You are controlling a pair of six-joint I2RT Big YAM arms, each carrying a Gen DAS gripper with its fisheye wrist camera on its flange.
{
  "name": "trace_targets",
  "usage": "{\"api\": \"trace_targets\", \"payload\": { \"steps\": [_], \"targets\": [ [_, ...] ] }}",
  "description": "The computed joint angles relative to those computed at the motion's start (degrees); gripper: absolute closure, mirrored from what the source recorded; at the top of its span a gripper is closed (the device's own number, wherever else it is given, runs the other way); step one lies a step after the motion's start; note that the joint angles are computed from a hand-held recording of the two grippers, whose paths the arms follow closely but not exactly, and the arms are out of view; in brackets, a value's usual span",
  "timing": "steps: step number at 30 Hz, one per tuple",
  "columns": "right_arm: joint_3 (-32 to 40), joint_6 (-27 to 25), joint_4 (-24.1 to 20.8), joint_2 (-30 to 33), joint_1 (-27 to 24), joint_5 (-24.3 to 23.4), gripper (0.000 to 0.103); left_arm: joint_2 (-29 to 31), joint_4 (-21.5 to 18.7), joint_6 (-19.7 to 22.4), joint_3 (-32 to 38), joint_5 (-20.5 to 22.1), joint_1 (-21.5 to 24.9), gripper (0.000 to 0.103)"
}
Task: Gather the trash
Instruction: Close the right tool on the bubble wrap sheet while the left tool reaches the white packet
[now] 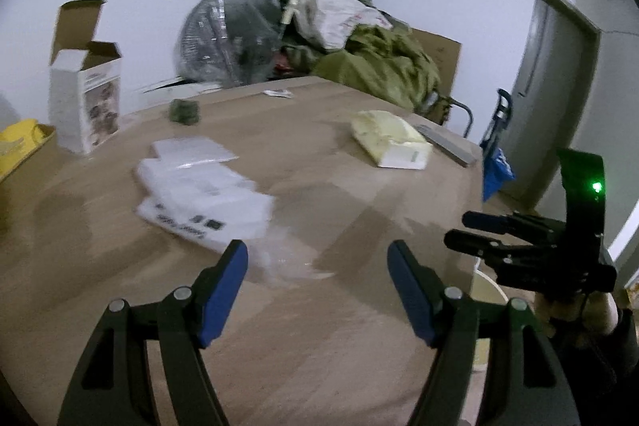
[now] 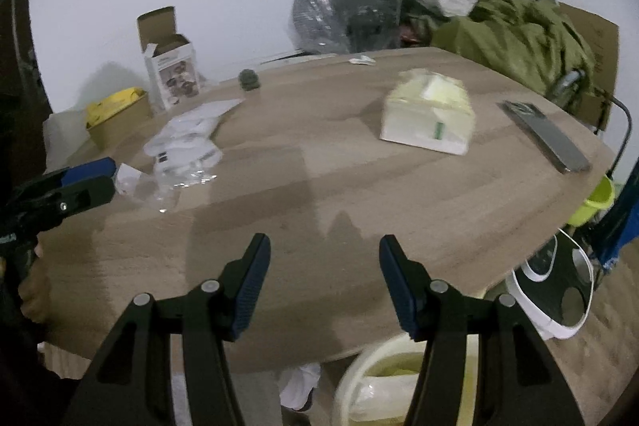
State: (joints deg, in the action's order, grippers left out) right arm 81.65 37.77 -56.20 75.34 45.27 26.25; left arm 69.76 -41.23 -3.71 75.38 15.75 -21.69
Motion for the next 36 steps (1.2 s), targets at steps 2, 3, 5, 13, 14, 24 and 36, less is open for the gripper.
{"api": "trace_targets", "payload": {
  "steps": [2,3,5,13,14,24,36],
  "targets": [
    [1.3,-1.2,0.5,1.4,-0.2,-1.0,0.048,-0.3,0.4,0.0,-0.5,-0.4,1.0,0.03],
    [1.8,-1.7,0.8,2.0,-0.4,-1.5,0.048,-0.4,0.4,-0.1,-0.7,-0.7,1.4,0.03],
    [3.3,-3.3,1.2,3.5,-0.9,-2.8,0.048,-0.7,0.7,-0.6,-1.0,-1.1,2.3,0.03],
    [11.0,-9.6,2.4,10.0,-2.4,-6.6,0.048,-2.1,1.7,-1.1,-2.1,-4.0,5.6,0.03],
    [12.1,-10.2,2.4,10.8,-2.5,-7.0,0.048,-2.2,1.9,-1.0,-2.2,-4.5,5.8,0.03],
    [28.7,-18.6,0.3,22.0,-5.2,-11.9,0.042,-1.9,3.2,-1.5,-1.7,-8.9,10.5,0.03],
    [65.9,-25.2,-15.8,46.2,-8.1,-18.5,0.041,1.0,1.9,-7.2,-0.2,-11.3,15.8,0.03]
  ]
}}
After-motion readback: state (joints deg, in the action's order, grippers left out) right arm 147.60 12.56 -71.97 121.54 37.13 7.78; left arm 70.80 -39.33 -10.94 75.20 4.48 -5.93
